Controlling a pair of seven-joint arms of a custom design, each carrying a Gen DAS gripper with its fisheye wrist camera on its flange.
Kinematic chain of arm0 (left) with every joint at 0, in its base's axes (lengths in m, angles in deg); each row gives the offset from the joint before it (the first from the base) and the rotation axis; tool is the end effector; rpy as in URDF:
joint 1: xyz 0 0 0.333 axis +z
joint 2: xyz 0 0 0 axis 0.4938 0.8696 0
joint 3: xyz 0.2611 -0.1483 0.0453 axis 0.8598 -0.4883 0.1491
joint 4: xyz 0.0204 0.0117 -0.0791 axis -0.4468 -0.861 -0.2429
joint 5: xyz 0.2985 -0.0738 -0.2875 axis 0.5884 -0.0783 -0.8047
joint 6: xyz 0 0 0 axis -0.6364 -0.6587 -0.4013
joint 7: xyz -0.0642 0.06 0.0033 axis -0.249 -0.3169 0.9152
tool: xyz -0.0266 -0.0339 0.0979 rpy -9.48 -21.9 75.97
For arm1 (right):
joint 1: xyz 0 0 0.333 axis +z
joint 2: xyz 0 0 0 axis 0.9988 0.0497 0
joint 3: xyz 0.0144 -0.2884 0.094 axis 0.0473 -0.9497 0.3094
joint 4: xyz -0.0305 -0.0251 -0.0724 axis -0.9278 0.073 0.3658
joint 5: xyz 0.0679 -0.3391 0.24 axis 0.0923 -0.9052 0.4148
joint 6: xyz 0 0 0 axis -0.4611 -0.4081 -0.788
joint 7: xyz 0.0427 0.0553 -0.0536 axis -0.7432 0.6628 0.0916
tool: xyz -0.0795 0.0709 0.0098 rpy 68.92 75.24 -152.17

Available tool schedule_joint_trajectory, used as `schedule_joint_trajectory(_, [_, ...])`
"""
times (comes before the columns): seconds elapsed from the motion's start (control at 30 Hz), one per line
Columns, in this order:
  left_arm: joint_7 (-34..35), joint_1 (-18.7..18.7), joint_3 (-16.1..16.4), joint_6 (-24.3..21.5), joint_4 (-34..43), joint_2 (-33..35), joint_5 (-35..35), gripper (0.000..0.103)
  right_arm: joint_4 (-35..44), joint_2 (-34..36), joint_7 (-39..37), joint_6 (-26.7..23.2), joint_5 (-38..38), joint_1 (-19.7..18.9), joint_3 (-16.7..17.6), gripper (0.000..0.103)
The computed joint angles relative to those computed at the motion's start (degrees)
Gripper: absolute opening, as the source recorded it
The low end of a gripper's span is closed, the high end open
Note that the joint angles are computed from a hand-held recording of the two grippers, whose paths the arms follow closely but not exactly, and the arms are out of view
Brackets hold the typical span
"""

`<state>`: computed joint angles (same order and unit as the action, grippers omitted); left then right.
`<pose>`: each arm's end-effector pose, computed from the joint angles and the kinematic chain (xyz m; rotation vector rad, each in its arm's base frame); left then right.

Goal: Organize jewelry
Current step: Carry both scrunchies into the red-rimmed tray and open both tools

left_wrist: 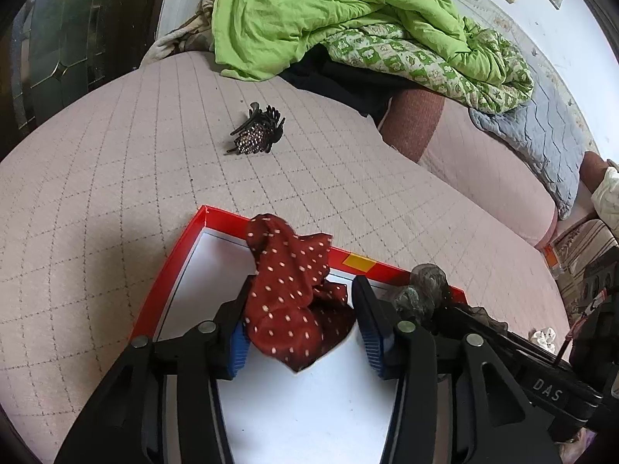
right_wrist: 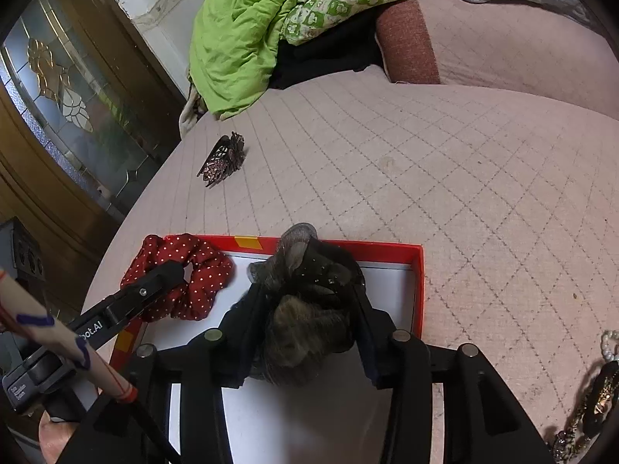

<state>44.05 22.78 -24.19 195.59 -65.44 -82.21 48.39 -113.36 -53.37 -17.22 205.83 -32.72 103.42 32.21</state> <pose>0.5219 -0.2118 0.3751 -2.2294 1.2564 -0.9178 0.6295 0.2667 0.3683 -1.9880 1.2889 0.0022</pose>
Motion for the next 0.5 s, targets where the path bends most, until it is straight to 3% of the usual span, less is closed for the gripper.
schedule_joint_trajectory(0.5, [-6.6, -1.1, -1.7, -6.0, 0.5, -2.3, 8.1, 0.058, -2.7, -4.2, -4.0, 0.2, 4.0, -0.8, -0.4, 0.053])
